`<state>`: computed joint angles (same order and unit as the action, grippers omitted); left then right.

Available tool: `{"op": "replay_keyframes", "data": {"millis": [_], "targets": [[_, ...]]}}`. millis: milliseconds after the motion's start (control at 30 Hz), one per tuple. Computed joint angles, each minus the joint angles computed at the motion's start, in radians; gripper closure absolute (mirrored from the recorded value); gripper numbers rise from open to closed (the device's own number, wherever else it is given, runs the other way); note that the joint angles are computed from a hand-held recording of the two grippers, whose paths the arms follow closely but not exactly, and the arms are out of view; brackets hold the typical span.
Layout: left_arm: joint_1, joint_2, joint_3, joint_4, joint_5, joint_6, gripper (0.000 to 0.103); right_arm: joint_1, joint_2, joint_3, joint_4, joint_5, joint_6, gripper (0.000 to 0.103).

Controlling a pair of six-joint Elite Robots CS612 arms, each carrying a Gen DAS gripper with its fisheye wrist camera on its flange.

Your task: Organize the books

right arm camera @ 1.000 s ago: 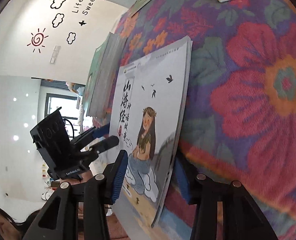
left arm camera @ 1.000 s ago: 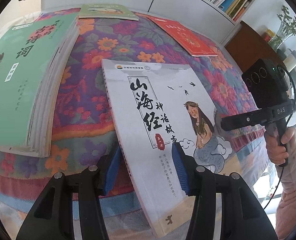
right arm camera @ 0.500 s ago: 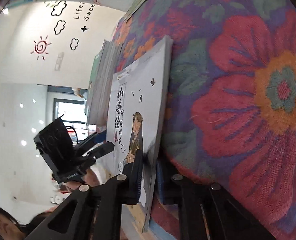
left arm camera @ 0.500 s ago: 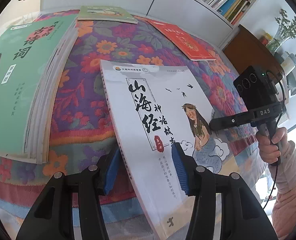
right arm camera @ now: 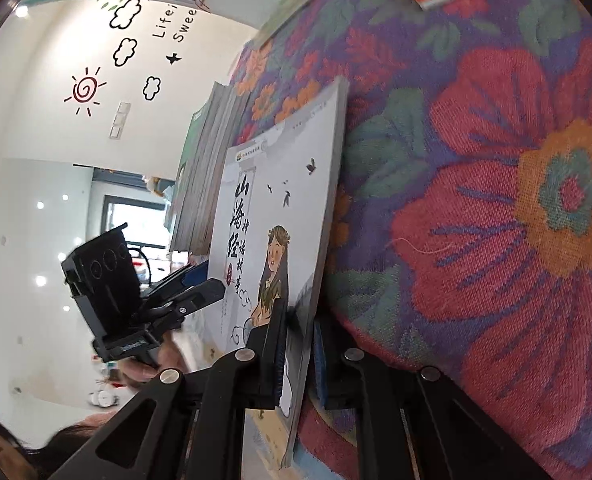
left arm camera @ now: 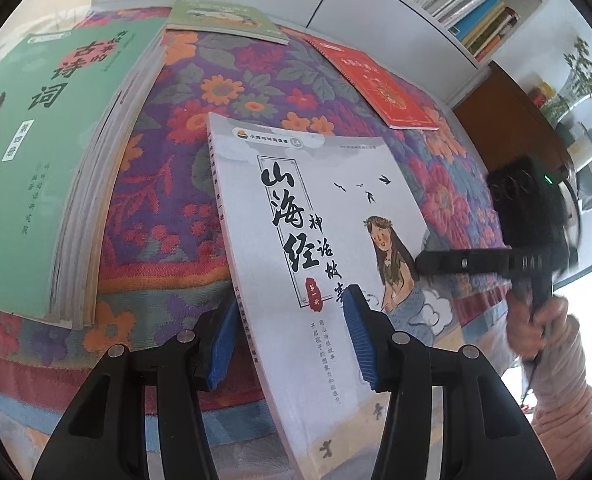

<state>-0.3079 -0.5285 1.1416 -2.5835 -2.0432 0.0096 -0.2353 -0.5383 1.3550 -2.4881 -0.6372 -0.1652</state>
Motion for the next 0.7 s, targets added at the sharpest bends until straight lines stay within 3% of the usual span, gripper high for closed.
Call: {"op": "replay_keyframes", "data": {"millis": [100,200,333,700], "targets": [[0.003,0.003,-0.017,0.028,-0.020,-0.007,0.056,0.022,-0.041,0.062,-0.130,-0.103,0.037,0.089],[0.003,-0.001,-0.023,0.040,-0.045,0.012,0.056,0.028,-0.066,0.100,-0.185,-0.112,0.051,0.089],[-0.007,-0.019,-0.004,0.021,-0.022,0.037,0.056,0.041,-0.106,0.149,-0.272,-0.167,0.044,0.089],[-0.010,-0.041,0.000,0.017,-0.029,0.086,0.056,0.037,-0.145,0.194,-0.359,-0.178,0.065,0.089]]}}
